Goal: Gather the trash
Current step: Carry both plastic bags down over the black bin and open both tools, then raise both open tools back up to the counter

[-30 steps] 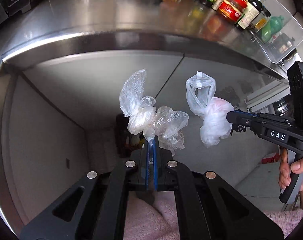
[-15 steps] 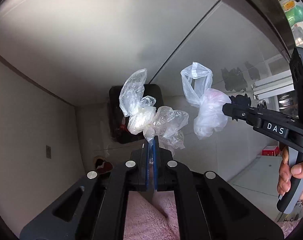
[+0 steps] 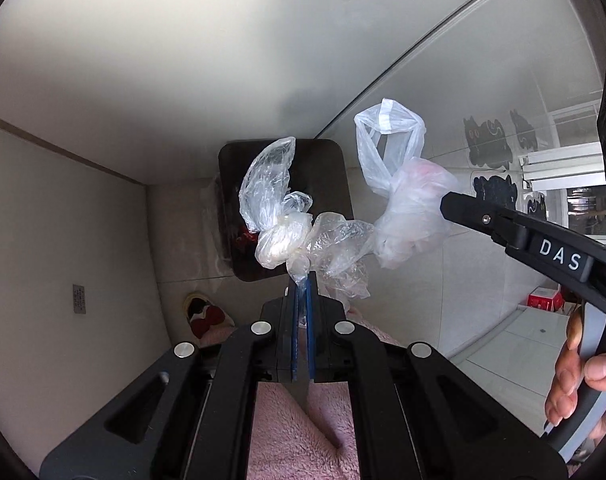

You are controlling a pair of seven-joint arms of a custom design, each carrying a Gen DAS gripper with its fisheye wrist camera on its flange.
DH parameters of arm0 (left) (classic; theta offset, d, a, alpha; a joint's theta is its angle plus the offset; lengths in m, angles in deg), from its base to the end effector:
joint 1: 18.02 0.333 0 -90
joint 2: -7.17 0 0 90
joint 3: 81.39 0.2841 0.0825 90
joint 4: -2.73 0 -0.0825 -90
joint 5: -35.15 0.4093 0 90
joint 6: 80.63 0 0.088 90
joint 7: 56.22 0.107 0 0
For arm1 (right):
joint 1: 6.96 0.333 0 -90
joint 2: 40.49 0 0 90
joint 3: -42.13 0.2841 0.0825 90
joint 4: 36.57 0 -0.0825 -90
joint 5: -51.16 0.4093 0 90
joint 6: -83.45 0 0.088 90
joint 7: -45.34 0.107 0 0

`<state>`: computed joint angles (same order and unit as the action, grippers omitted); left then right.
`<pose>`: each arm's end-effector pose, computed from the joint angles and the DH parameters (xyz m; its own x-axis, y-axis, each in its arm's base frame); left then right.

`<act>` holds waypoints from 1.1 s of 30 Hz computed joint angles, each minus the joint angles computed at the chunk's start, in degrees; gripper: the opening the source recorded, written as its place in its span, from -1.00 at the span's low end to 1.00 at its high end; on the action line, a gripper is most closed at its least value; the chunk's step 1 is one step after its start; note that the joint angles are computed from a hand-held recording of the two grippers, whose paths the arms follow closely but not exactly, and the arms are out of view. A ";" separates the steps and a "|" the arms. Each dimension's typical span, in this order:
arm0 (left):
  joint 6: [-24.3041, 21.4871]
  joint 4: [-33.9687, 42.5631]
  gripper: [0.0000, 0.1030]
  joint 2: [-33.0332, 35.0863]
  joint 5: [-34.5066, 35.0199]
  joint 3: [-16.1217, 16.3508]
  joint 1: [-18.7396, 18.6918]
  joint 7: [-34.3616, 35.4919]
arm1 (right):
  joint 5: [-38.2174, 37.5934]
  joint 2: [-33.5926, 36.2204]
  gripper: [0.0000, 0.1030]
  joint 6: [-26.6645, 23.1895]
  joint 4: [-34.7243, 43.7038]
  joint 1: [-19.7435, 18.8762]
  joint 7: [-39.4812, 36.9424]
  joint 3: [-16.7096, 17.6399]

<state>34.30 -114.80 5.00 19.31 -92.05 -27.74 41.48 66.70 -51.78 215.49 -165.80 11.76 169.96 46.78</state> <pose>0.5239 -0.2126 0.4132 -0.3538 -0.9038 0.2406 -0.9321 0.3621 -0.0105 0.4908 0.2188 0.4267 -0.3202 -0.8954 -0.3095 -0.9334 0.3541 -0.0588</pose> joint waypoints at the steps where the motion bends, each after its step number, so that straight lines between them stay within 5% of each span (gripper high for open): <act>1: -0.02 0.25 -0.97 0.26 0.14 -0.03 -0.03 0.06 | 0.20 0.37 -0.79 -0.05 0.23 0.02 -0.10 -0.05; 10: -0.13 2.16 -0.94 2.20 0.08 -0.05 0.22 0.54 | 3.75 2.22 -0.72 0.82 1.83 -0.30 -1.96 -0.70; 13: 1.25 1.67 -0.35 1.73 0.34 -0.07 0.32 0.74 | 3.15 2.80 -0.67 -0.08 2.95 -0.49 -1.28 -0.48; 15: 2.11 1.55 0.03 1.41 0.79 -0.11 0.29 0.54 | 2.45 3.18 -0.30 -0.10 3.47 -0.57 -0.02 -0.23; 16: 2.07 1.78 0.13 1.44 0.87 -0.07 0.32 0.44 | 2.13 3.30 0.25 0.60 3.25 -0.58 0.52 -0.10; 19: 2.33 1.88 0.36 1.24 1.51 0.07 0.47 -0.07 | 0.94 3.22 0.38 1.20 3.51 -0.56 1.29 0.05; 22: 1.99 2.17 0.71 0.97 1.72 0.22 0.65 -0.19 | -1.70 3.65 0.79 -0.80 5.10 -0.62 2.05 0.35; 33: -0.18 3.28 0.84 -4.18 -0.06 1.16 1.29 1.31 | -6.06 -0.06 0.93 -4.25 6.97 -0.75 3.20 0.47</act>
<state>34.12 -111.52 0.82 19.25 -90.89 -26.44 42.78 60.65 -51.85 211.25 -158.83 11.00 173.16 47.25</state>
